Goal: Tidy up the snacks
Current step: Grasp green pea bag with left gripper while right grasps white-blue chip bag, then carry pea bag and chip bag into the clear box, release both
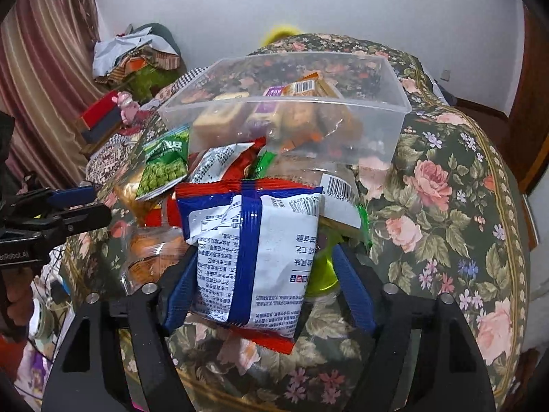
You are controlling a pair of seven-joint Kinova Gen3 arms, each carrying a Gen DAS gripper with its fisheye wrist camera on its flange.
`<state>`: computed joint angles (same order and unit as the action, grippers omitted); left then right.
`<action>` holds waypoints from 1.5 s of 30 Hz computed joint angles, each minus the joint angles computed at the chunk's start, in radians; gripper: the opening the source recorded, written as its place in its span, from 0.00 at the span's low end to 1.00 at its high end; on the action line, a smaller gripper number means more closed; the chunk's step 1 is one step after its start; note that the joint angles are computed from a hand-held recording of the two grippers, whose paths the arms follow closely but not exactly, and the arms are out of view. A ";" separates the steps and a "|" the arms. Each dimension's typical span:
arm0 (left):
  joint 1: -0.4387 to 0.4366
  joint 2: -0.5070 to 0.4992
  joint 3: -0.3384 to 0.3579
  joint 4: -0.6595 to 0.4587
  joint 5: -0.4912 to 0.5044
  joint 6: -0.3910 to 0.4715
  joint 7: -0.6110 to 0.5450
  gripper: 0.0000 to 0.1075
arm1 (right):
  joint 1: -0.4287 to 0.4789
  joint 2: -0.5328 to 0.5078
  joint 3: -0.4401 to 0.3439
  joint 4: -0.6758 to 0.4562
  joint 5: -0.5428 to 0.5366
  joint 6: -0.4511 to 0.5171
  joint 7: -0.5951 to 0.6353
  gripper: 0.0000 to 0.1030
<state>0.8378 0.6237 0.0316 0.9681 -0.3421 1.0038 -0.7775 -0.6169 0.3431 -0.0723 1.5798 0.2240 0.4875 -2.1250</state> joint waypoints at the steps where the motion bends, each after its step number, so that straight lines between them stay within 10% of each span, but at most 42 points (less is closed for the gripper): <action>1: 0.001 0.010 0.000 -0.017 -0.001 0.003 -0.001 0.65 | 0.013 -0.004 -0.013 0.009 -0.005 -0.018 0.011 0.55; 21: -0.006 0.291 -0.064 -0.519 0.070 0.198 -0.040 0.64 | -0.001 -0.074 0.015 0.095 0.006 -0.121 -0.020 0.46; 30: 0.011 0.309 -0.093 -0.537 0.055 0.188 -0.052 0.37 | -0.006 -0.078 0.024 0.098 0.047 -0.111 -0.074 0.46; 45: 0.047 0.158 -0.101 -0.324 -0.030 0.055 0.000 0.33 | -0.041 -0.097 0.068 0.039 0.207 -0.092 -0.193 0.46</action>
